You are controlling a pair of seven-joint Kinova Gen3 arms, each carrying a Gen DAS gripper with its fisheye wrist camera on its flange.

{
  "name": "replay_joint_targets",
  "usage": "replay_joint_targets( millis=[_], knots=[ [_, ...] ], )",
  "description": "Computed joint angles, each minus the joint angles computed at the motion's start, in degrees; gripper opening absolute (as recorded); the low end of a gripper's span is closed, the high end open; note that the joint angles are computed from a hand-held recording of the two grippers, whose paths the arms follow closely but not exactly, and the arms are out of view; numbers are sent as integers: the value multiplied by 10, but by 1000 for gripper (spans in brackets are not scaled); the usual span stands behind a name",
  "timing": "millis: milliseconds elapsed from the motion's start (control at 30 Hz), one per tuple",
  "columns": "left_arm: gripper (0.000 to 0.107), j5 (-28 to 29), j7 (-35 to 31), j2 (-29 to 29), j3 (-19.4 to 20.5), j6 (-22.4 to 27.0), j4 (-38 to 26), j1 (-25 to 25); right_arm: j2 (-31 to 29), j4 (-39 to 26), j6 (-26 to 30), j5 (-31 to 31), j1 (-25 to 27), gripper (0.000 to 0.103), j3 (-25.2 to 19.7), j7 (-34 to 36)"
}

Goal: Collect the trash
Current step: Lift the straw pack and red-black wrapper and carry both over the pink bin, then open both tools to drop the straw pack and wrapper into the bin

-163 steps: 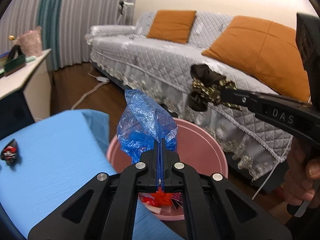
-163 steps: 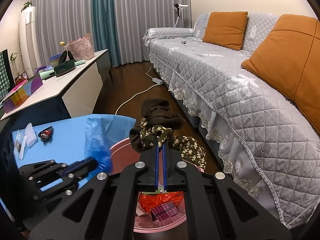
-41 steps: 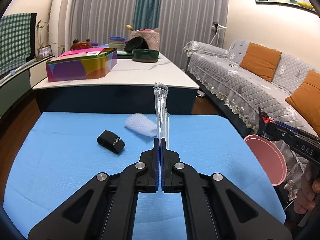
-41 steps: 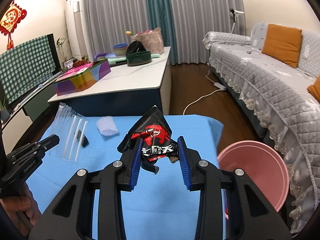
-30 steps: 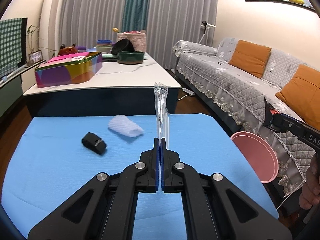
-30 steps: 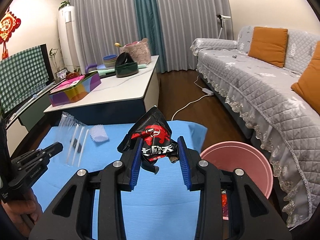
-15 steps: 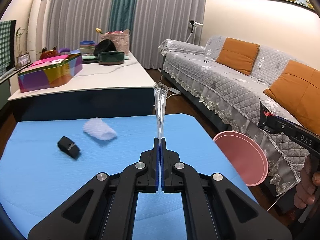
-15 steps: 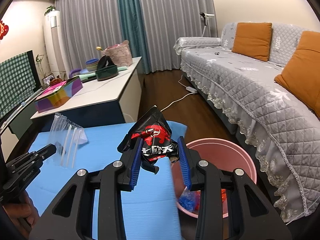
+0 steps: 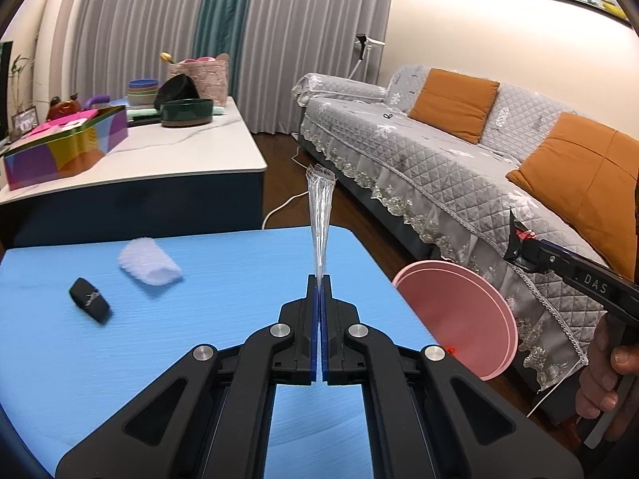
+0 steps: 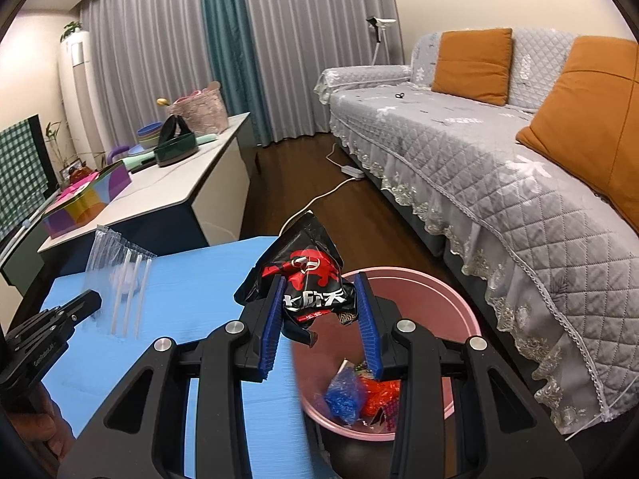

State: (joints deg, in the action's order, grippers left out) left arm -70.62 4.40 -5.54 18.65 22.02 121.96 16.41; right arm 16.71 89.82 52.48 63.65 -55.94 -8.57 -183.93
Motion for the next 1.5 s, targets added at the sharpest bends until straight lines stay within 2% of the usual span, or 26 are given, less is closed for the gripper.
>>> replay_joint_targets(
  millis=[167, 500, 967, 1500],
  knots=[
    [1, -10, 9, 18, 1, 4, -12, 14, -5, 11, -2, 0, 9, 36, 2, -10],
    [1, -17, 7, 50, -24, 6, -37, 59, -1, 18, 22, 15, 14, 36, 2, -12],
    [1, -12, -20, 112, -69, 5, -106, 134, -4, 42, 15, 18, 42, 36, 5, -31],
    [1, 76, -122, 185, -147, -32, -176, 203, 5, 43, 2, 10, 61, 36, 15, -28]
  ],
)
